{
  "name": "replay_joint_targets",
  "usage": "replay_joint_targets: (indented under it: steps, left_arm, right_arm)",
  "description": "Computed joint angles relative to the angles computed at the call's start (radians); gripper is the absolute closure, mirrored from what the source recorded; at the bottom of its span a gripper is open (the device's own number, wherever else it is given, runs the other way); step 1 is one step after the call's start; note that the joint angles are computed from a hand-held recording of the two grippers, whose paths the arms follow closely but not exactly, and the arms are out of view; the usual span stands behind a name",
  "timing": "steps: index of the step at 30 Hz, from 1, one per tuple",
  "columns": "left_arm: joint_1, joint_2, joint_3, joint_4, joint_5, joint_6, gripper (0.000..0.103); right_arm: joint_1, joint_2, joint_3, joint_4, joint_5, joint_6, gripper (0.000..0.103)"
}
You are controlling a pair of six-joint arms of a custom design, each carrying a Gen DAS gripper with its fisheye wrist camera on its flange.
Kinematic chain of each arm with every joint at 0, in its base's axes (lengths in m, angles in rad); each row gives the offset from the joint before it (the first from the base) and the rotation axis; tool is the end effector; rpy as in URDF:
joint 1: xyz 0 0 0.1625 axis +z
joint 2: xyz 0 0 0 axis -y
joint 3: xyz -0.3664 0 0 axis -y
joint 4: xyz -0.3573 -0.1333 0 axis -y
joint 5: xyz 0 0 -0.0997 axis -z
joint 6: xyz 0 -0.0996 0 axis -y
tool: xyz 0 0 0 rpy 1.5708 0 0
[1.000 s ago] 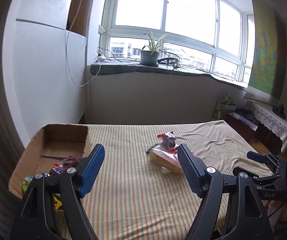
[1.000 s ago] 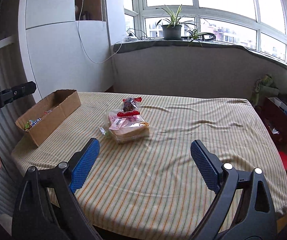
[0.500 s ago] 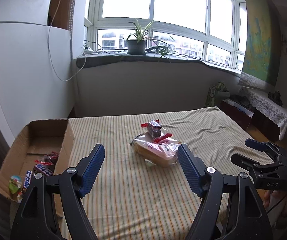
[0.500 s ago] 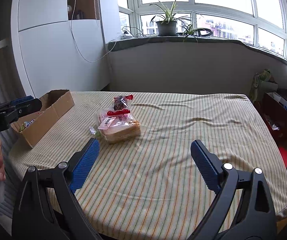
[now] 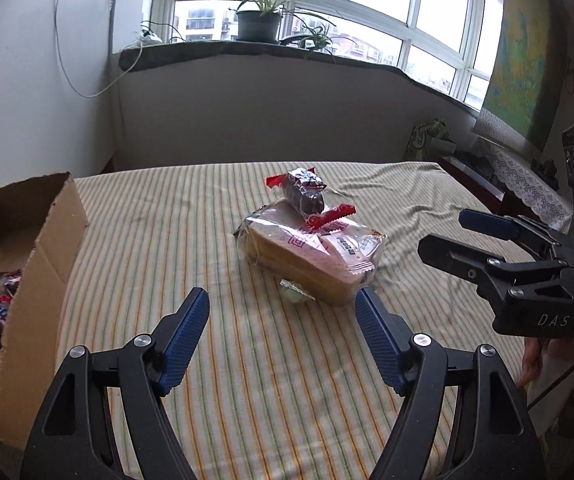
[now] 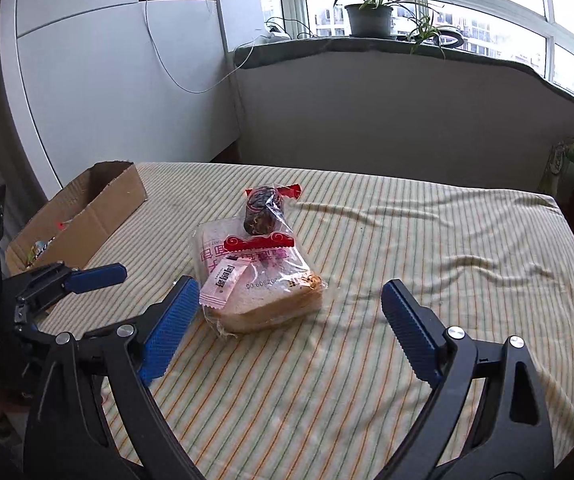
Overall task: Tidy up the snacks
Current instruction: 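Close the right tool on the pink stick snack while the left tool grasps the small green sweet, then lift both held snacks off the bread and carry them toward the box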
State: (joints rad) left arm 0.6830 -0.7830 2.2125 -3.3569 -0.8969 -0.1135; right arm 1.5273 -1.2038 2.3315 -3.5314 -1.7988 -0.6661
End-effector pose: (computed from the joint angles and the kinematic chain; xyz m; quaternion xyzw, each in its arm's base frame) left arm -0.2107 -0.4234 0.0291 0.2964 0.8822 -0.3030 0.2051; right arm 0.0923 -0.4279 0.1902 0.2345 -0.8790 0.3407 0.2372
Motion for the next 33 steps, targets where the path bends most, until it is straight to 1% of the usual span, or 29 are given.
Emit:
replay_joint_targets:
  steps: [2,3,5,7,9,10,11,13,15,16,17,18,19,20,21,22,24,30,33]
  left_arm:
    - [0.018,0.013,-0.016,0.027,-0.019,0.014,0.028]
    - [0.026,0.017,-0.021,0.039,-0.027,0.023,0.028]
    - [0.040,0.022,-0.026,0.042,-0.038,0.034,0.028]
    - [0.056,0.023,-0.036,0.050,-0.053,0.028,0.028]
    - [0.067,0.027,-0.047,0.052,-0.071,0.034,0.028]
    - [0.070,0.029,-0.054,0.063,-0.076,0.038,0.030]
    - [0.071,0.029,-0.060,0.075,-0.083,0.044,0.036]
    - [0.071,0.039,-0.080,0.098,-0.089,0.061,0.041]
    - [0.072,0.048,-0.100,0.124,-0.094,0.073,0.048]
    - [0.071,0.052,-0.110,0.139,-0.094,0.074,0.055]
    - [0.068,0.056,-0.117,0.151,-0.090,0.072,0.060]
    - [0.069,0.059,-0.127,0.167,-0.090,0.070,0.062]
    - [0.074,0.062,-0.136,0.184,-0.095,0.069,0.072]
    - [0.082,0.063,-0.146,0.202,-0.100,0.065,0.086]
    - [0.087,0.064,-0.152,0.213,-0.103,0.057,0.086]
    - [0.093,0.064,-0.155,0.213,-0.113,0.057,0.086]
    - [0.100,0.059,-0.153,0.211,-0.127,0.057,0.086]
    - [0.118,0.030,-0.124,0.168,-0.165,0.063,0.086]
    - [0.125,0.017,-0.110,0.143,-0.180,0.062,0.086]
  right_arm:
    - [-0.008,-0.009,-0.027,0.097,0.040,0.021,0.009]
    - [-0.007,-0.005,-0.037,0.121,0.047,0.020,0.009]
    - [0.009,0.016,-0.055,0.139,0.036,0.008,0.009]
    - [0.020,0.035,-0.068,0.152,0.031,-0.001,0.015]
    - [0.029,0.052,-0.086,0.176,0.022,-0.006,0.026]
    - [0.032,0.060,-0.094,0.184,0.017,-0.012,0.027]
    - [0.034,0.069,-0.104,0.196,0.011,-0.014,0.028]
    - [0.035,0.085,-0.122,0.217,-0.002,-0.009,0.034]
    - [0.032,0.092,-0.133,0.238,-0.009,-0.008,0.048]
    - [0.032,0.097,-0.135,0.235,-0.013,-0.013,0.051]
    - [0.030,0.099,-0.134,0.236,-0.011,-0.019,0.061]
    - [0.027,0.099,-0.133,0.236,-0.009,-0.025,0.069]
    - [0.022,0.097,-0.131,0.236,-0.002,-0.030,0.071]
    - [0.017,0.094,-0.128,0.237,0.006,-0.032,0.075]
    - [0.012,0.090,-0.124,0.239,0.015,-0.036,0.080]
    - [0.007,0.086,-0.119,0.243,0.025,-0.040,0.083]
    - [0.003,0.083,-0.109,0.228,0.035,-0.045,0.084]
    - [-0.019,0.050,-0.082,0.225,0.086,-0.014,0.085]
    - [-0.024,0.033,-0.069,0.224,0.091,-0.013,0.085]
